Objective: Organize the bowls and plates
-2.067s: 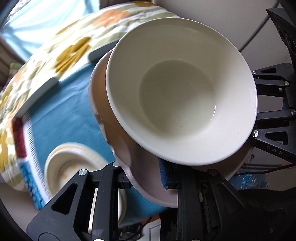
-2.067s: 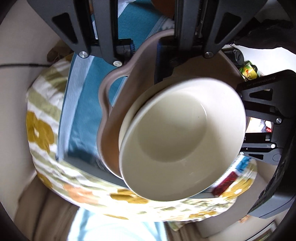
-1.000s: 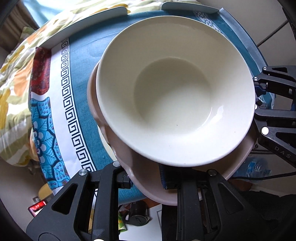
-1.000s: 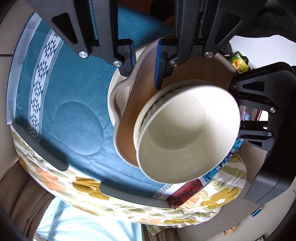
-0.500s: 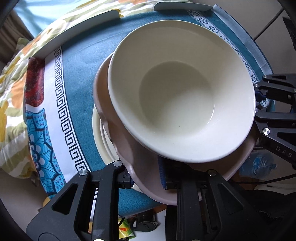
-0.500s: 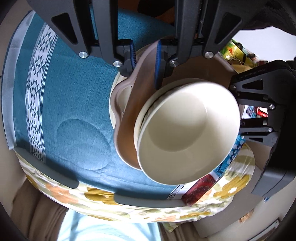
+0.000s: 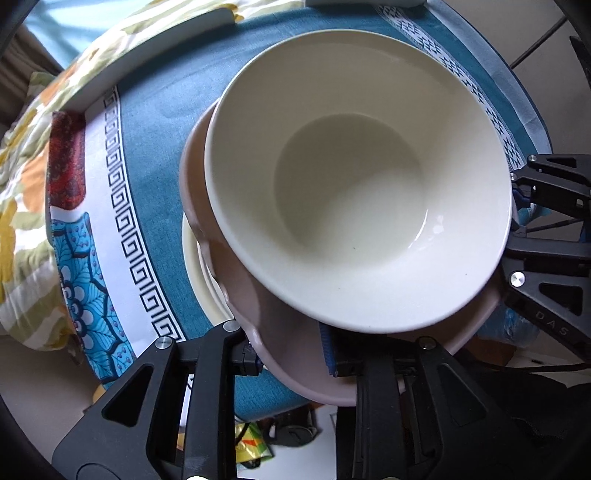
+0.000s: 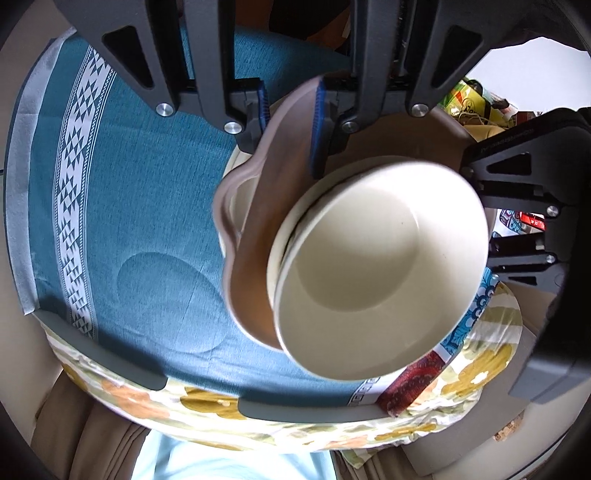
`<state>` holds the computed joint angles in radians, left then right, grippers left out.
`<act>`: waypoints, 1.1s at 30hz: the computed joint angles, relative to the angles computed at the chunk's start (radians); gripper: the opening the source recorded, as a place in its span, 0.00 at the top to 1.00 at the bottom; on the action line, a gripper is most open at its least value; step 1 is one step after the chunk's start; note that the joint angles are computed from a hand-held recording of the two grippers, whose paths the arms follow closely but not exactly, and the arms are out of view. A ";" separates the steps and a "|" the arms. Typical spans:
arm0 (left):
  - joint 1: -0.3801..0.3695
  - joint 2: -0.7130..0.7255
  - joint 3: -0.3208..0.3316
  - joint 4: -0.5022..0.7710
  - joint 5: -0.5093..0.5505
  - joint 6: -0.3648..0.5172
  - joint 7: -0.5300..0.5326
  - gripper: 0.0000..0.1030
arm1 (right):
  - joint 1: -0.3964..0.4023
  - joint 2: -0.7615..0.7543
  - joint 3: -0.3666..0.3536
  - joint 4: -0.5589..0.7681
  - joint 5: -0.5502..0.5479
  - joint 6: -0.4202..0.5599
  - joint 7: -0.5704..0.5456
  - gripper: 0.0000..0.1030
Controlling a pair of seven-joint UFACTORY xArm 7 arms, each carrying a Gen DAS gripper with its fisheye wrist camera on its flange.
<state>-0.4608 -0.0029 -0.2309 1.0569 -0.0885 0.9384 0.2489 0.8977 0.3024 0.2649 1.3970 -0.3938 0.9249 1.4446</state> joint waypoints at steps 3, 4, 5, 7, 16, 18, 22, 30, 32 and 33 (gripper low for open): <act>0.005 0.026 0.005 0.051 -0.020 0.070 0.015 0.75 | -0.005 0.001 0.001 0.009 0.019 0.008 -0.001 0.76; 0.006 0.027 0.004 0.059 -0.032 0.083 0.031 0.66 | -0.005 0.003 0.002 0.014 0.022 0.014 -0.004 0.76; 0.006 0.025 0.003 0.064 -0.045 0.090 0.045 0.53 | -0.006 0.002 0.002 0.015 0.026 0.016 -0.006 0.76; 0.003 0.015 0.000 0.068 -0.048 0.093 0.059 0.35 | -0.010 -0.002 0.003 0.011 0.039 0.011 -0.006 0.76; 0.006 -0.041 0.007 0.059 -0.065 0.115 0.076 0.32 | -0.004 -0.041 0.014 0.034 0.044 0.092 0.026 0.76; 0.008 -0.070 0.010 0.045 -0.081 0.119 0.075 0.32 | 0.001 -0.049 0.020 0.042 0.043 0.109 0.043 0.76; 0.012 -0.152 0.018 0.010 -0.123 0.146 0.091 0.32 | 0.024 -0.074 0.032 0.058 0.011 0.145 0.098 0.76; 0.014 -0.463 0.034 -0.122 -0.191 0.068 -0.008 0.32 | 0.119 -0.125 0.079 0.172 -0.164 0.359 0.270 0.75; 0.013 -0.557 0.037 -0.152 -0.214 0.012 -0.056 0.32 | 0.166 -0.110 0.093 0.259 -0.240 0.492 0.291 0.55; 0.013 -0.593 0.037 -0.161 -0.220 -0.015 -0.078 0.32 | 0.191 -0.103 0.096 0.299 -0.281 0.548 0.299 0.36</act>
